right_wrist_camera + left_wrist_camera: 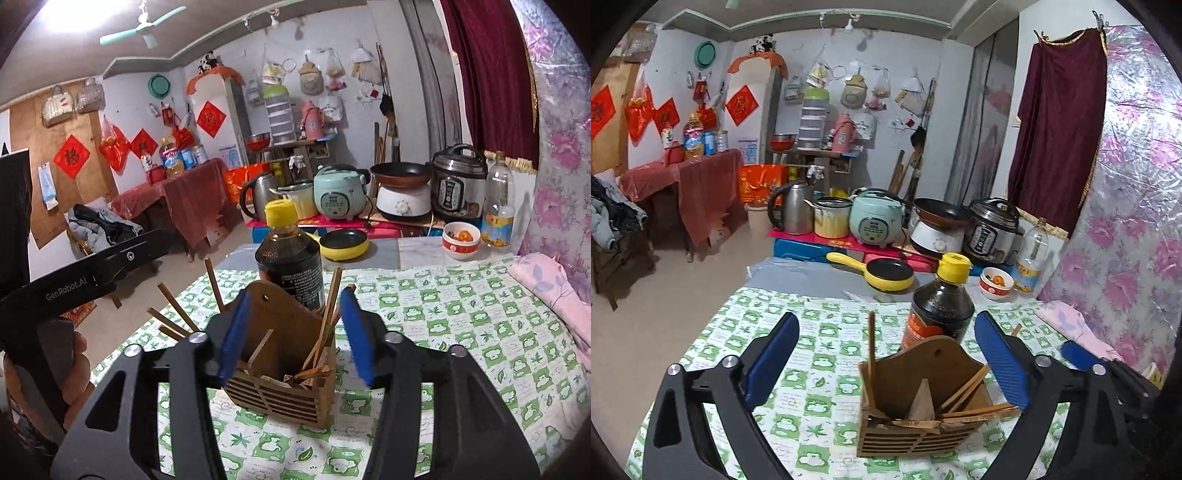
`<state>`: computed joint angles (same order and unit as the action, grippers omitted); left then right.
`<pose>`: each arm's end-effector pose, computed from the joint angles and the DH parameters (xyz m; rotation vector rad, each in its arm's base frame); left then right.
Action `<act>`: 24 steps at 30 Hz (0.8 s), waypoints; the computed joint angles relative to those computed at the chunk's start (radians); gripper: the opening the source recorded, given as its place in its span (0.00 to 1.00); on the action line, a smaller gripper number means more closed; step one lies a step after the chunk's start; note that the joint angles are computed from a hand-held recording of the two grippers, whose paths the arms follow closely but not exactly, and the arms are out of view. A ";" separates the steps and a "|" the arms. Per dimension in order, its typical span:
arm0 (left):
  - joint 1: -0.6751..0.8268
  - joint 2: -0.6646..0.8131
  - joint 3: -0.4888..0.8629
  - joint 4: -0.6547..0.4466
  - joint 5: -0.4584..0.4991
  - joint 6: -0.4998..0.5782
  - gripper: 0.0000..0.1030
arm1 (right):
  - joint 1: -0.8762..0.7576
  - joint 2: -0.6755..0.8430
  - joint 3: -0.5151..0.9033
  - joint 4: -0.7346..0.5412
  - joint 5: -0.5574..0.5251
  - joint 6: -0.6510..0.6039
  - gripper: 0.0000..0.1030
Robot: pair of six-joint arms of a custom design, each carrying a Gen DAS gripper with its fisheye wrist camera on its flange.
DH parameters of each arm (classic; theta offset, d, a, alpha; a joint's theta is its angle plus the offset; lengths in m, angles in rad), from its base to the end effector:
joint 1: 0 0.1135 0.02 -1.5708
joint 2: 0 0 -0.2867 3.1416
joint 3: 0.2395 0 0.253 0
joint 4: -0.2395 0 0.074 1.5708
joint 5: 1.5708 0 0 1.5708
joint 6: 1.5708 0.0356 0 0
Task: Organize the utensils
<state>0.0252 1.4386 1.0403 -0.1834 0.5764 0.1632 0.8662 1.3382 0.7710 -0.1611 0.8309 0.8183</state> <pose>0.3192 -0.0114 0.3006 0.4710 2.0343 -0.5040 0.1927 0.1861 0.2458 0.3470 2.0073 0.0812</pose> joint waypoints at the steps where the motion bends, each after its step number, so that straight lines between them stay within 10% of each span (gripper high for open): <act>1: 0.004 -0.011 -0.006 -0.001 -0.006 0.001 0.94 | 0.013 -0.004 0.005 -0.010 0.019 0.003 0.55; 12: 0.045 -0.225 -0.206 0.067 -0.112 0.064 0.94 | 0.249 -0.040 0.098 -0.282 0.291 0.204 0.81; 24: 0.082 -0.569 -0.605 0.165 -0.174 0.196 0.94 | 0.550 0.254 0.247 -1.131 0.442 1.206 0.94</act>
